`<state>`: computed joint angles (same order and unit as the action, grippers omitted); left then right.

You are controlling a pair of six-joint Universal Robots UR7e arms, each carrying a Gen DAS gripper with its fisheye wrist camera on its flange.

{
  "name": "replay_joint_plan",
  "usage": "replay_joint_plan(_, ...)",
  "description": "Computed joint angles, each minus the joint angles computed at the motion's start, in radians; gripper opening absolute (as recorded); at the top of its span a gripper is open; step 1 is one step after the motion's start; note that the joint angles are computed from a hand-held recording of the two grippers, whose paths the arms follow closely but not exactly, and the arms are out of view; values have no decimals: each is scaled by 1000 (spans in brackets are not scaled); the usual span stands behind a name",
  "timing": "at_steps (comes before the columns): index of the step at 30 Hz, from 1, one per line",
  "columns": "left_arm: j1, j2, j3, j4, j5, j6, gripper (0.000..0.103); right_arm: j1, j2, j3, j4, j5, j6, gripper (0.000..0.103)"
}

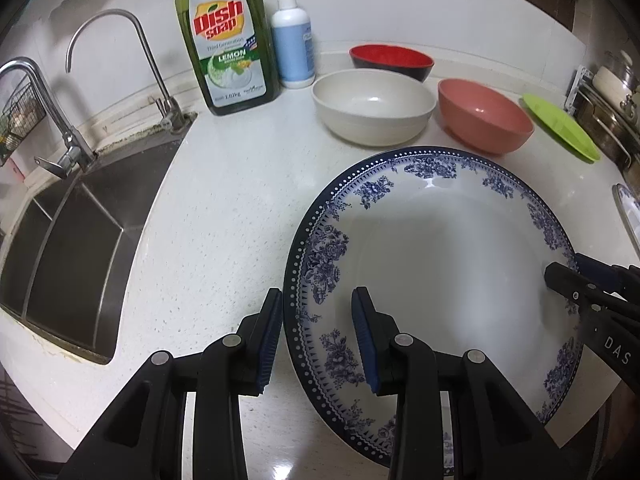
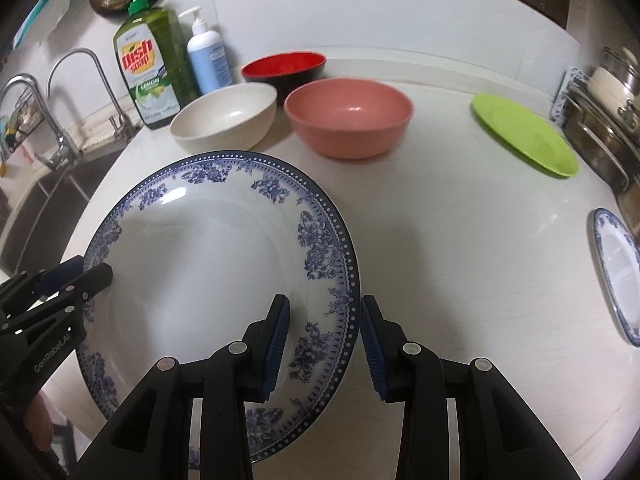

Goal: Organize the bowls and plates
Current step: 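Carry the held plate toward the sink, in front of the bowls, then lower the plate onto the counter and open both grippers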

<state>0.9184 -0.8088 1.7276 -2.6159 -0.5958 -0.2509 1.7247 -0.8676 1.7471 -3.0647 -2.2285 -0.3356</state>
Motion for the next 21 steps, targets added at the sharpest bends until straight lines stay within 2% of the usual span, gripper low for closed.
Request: replay_joint_plan(21, 34, 20, -38, 60, -12, -4, 36, -11, 60, -31, 54, -30, 29, 37)
